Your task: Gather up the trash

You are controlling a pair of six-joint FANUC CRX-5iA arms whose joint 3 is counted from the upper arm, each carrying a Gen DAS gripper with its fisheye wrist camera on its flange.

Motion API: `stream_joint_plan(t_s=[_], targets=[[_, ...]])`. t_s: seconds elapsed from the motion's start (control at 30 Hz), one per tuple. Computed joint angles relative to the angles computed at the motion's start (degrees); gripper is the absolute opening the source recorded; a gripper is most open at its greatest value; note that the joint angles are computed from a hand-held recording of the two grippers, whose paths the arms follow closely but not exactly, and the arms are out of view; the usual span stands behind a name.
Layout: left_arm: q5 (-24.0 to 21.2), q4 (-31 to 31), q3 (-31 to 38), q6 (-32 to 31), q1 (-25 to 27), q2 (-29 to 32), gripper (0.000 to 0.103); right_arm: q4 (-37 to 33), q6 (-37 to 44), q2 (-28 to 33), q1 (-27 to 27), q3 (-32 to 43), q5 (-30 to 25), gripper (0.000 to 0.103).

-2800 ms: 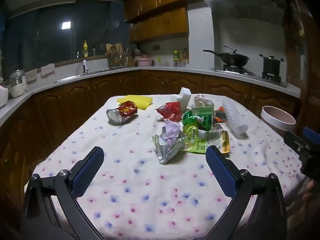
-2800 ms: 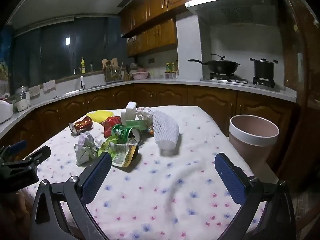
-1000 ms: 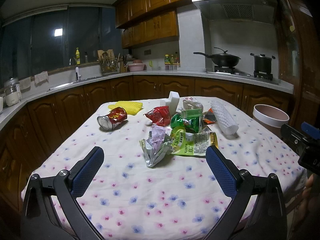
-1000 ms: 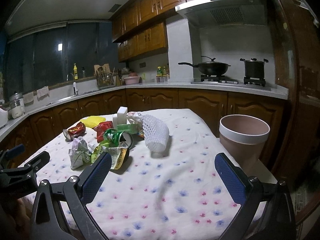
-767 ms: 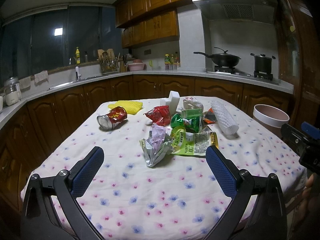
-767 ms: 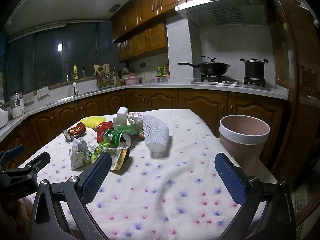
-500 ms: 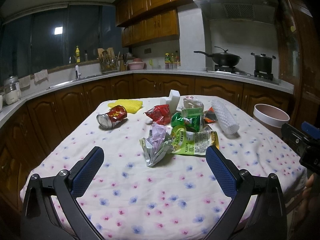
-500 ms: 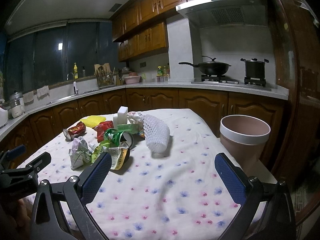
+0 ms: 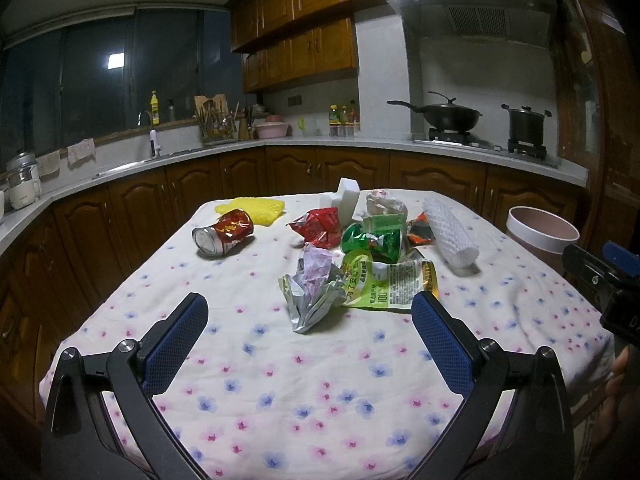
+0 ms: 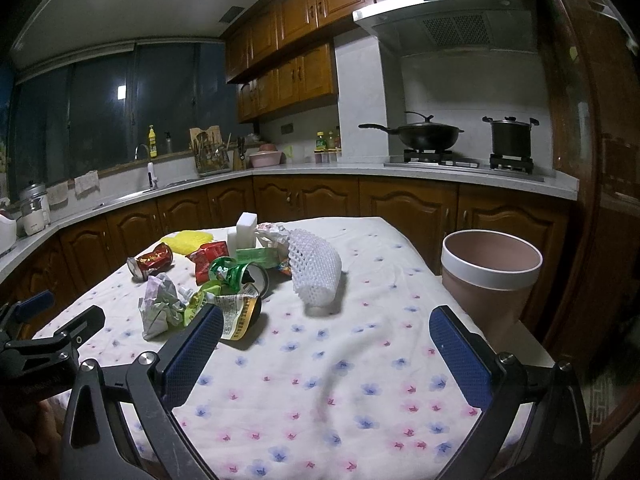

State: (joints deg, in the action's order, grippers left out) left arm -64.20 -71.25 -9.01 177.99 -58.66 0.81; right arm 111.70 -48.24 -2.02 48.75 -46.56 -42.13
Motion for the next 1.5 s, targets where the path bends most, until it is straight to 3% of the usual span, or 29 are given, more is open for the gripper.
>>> stream_joint_plan(t_s=[0.37,0.67,1.03,1.17,1.33,1.5], targets=[[1.1,1.1,-0.3,-0.1,0.8,0.3,0.103,-1.0,0.7,0.4,0.4,0.5,0.1,0.103],[7.6,7.4,-0.4,-5.6,6.9,-0.8,0.103,-0.6,2.0,0.8,-2.1,2.1,4.6,0.103],[16.6,21.7,1.9,-22.4,19.0,0.4,0.103,-0.3,5.3,4.3,-10.5,9.1,21.5,0.103],[22.9,30.5,0.4,-29.4,25.2,-0.1,0.103,0.4,5.1,6.1,-13.3,12.1,26.7,0.102],[27.2,38.4,-0.2,-36.7,30.3,0.8,0.103,-12.2,16.5,10.4,-12.5,16.9,28.3,0.094],[26.6,40.1,1.6,-39.8,31.8,3.3,0.101,-31.7,32.6,14.5,-10.0,21.8,27.5,0.083]])
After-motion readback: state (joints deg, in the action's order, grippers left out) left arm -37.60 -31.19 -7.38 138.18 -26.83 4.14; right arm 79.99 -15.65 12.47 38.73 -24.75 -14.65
